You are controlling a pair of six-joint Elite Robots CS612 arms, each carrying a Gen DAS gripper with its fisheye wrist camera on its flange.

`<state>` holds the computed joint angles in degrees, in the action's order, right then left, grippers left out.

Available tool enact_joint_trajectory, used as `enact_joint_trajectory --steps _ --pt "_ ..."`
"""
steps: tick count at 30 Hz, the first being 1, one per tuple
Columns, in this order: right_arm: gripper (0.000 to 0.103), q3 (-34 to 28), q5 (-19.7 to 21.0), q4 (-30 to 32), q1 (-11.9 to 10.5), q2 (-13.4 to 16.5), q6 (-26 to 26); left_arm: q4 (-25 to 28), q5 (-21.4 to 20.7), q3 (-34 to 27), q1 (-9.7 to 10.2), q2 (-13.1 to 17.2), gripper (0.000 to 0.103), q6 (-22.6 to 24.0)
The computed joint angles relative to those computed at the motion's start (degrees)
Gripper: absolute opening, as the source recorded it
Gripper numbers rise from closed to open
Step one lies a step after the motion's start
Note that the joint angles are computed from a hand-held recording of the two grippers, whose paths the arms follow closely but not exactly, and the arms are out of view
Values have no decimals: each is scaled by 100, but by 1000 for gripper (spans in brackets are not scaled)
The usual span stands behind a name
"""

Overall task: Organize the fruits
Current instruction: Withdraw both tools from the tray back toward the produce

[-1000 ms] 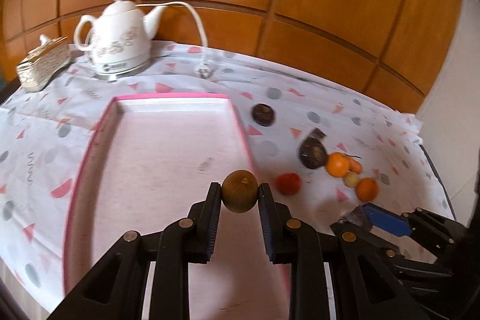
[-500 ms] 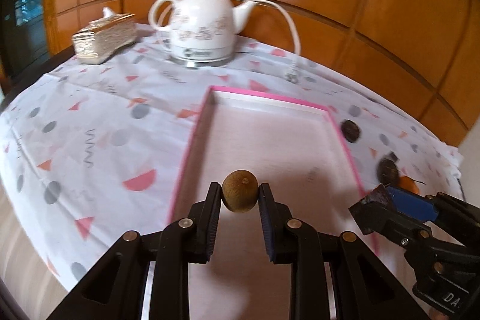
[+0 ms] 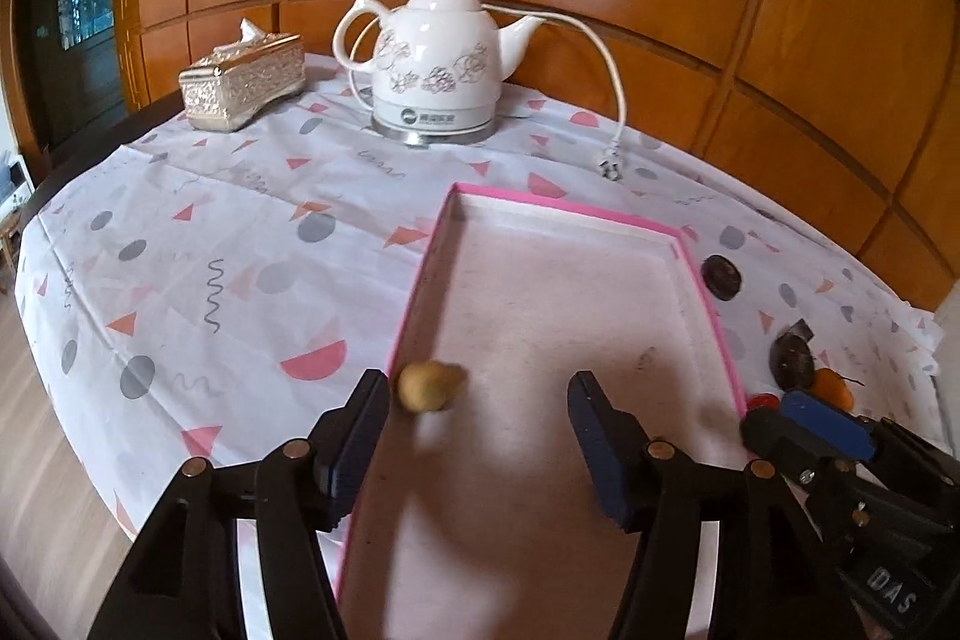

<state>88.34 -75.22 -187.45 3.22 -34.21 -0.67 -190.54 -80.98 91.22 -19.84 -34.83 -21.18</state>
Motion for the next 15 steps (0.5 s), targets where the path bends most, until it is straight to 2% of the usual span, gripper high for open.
enact_joint_trajectory --steps 8,15 --pt "42 497 -402 -528 -238 -183 683 -173 -324 62 -90 -48 64 297" --pt "42 863 -628 -633 -429 -271 1042 -252 -701 84 -145 -63 64 518"
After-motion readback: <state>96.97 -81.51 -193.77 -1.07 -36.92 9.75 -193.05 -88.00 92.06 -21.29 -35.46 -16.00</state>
